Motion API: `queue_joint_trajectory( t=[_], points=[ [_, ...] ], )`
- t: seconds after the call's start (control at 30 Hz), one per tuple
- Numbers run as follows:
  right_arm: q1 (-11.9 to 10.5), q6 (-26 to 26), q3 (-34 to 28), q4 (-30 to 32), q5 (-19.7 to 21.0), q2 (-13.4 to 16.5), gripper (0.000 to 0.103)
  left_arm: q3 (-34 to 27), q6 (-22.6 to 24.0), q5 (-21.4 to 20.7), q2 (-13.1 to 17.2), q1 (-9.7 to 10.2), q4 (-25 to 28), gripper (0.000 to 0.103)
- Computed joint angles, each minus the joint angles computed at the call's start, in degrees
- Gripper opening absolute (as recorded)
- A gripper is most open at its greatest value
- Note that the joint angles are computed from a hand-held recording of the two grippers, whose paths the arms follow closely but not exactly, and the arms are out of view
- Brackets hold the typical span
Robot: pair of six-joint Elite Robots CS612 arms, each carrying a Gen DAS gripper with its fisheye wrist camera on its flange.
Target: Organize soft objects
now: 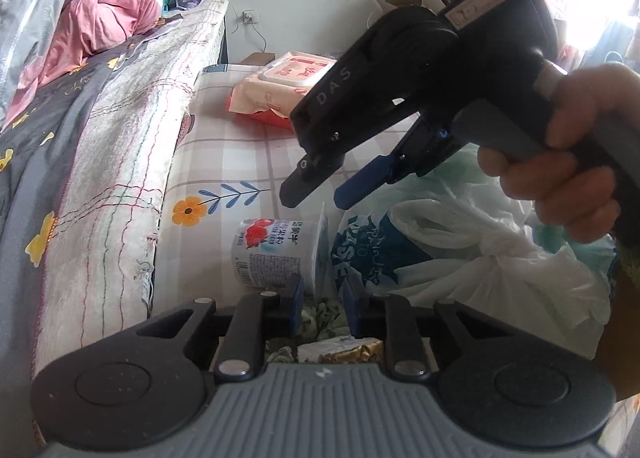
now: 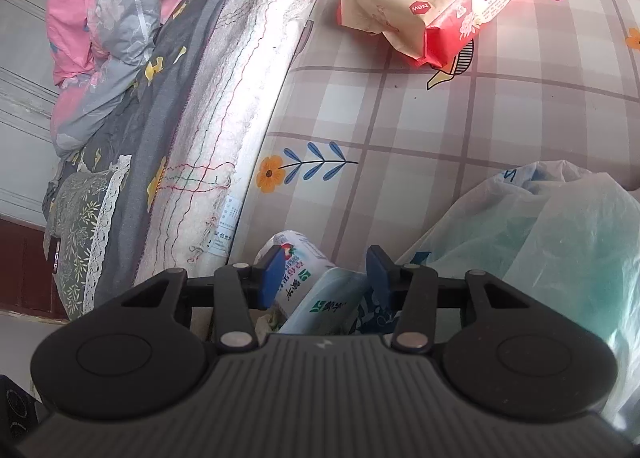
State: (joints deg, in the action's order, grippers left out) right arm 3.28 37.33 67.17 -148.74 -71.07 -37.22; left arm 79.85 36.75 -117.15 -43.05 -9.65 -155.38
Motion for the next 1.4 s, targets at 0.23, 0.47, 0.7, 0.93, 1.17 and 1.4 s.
queue_joint_trajectory(
  t=[0.23,0.47,0.7,0.93,1.17,1.4],
  points=[
    [-0.3,-0.8,-1.3,1.9,2.8,1.4,0.044,-0.7,-1.2,3.5,0.7,-0.83,0.7,0.004],
    [-0.7,0.8,-1.3,0.7,6.1,1.8,0.045,-2.2,-5.1,1.4,1.4,-0.1,0.8,0.002],
    [-1.5,4.2,-0.7,-2.0,10.2,1.9,0.046,-4.6,-10.0,0.2,2.4,0.67,0.9,0.002],
    [-2.0,9.3,-1.5,-6.8,14.1,3.0,0.046,-9.3,-17.9,-0.2,4.7,1.52,1.6,0.004],
    [-2.1,12.2,-4.7,-9.8,16.0,5.2,0.045,-14.5,-23.7,-0.5,7.1,1.89,5.3,0.01],
    [-1.8,11.6,-7.3,-10.3,13.8,6.5,0.042,-17.2,-25.1,-0.1,8.2,2.02,9.1,0.026]
  ],
)
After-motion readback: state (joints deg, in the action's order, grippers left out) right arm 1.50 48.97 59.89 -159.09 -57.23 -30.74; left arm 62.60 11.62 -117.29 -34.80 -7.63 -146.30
